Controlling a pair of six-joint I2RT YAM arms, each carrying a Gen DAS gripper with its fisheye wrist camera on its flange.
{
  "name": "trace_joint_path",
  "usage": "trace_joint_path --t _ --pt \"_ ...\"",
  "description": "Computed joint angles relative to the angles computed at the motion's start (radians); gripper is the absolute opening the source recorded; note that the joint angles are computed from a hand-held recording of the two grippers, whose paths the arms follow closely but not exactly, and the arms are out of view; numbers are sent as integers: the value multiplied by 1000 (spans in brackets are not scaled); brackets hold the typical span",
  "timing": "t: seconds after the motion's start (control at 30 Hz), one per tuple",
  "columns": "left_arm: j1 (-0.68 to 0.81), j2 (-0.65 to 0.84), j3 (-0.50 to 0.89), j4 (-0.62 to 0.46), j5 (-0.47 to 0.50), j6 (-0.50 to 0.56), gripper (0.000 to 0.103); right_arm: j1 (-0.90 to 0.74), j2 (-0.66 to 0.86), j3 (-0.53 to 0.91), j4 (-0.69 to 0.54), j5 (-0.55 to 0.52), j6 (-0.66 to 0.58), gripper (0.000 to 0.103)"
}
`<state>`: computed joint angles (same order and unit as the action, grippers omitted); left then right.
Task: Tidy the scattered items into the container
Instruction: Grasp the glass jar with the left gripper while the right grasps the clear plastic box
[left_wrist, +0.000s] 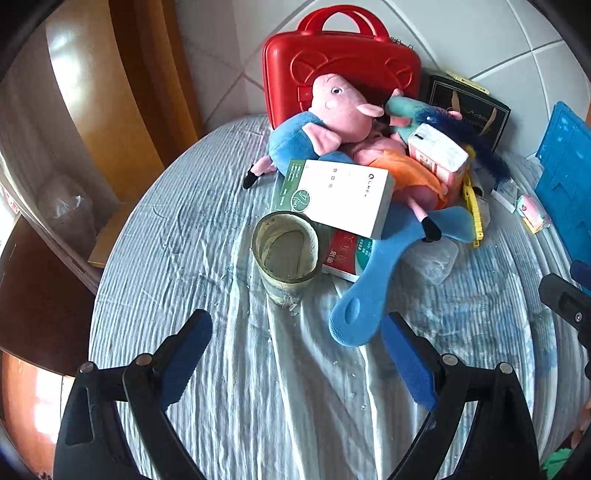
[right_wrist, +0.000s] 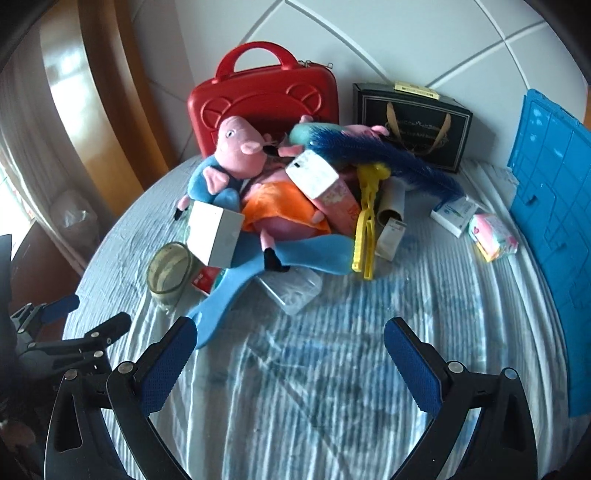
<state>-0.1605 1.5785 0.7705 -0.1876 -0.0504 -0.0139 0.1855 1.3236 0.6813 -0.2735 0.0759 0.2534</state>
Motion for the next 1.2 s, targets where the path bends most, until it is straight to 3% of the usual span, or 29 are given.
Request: trace_joint_path --t 0.3,0.53,0.8,1.1,1.2 --pt "37 368 153 167 51 41 94 -63 330 26 233 -2 -1 103" --pt "51 539 279 200 64 34 94 -88 560 121 338 -41 -60 103" --pt "75 625 371 223 92 6 94 -109 743 259 368 -98 -141 103" --pt "90 656 380 234 76 19 94 -109 802 305 390 -117 -188 103" --pt "77 647 345 288 58 12 87 -110 803 299 415 -124 -178 103"
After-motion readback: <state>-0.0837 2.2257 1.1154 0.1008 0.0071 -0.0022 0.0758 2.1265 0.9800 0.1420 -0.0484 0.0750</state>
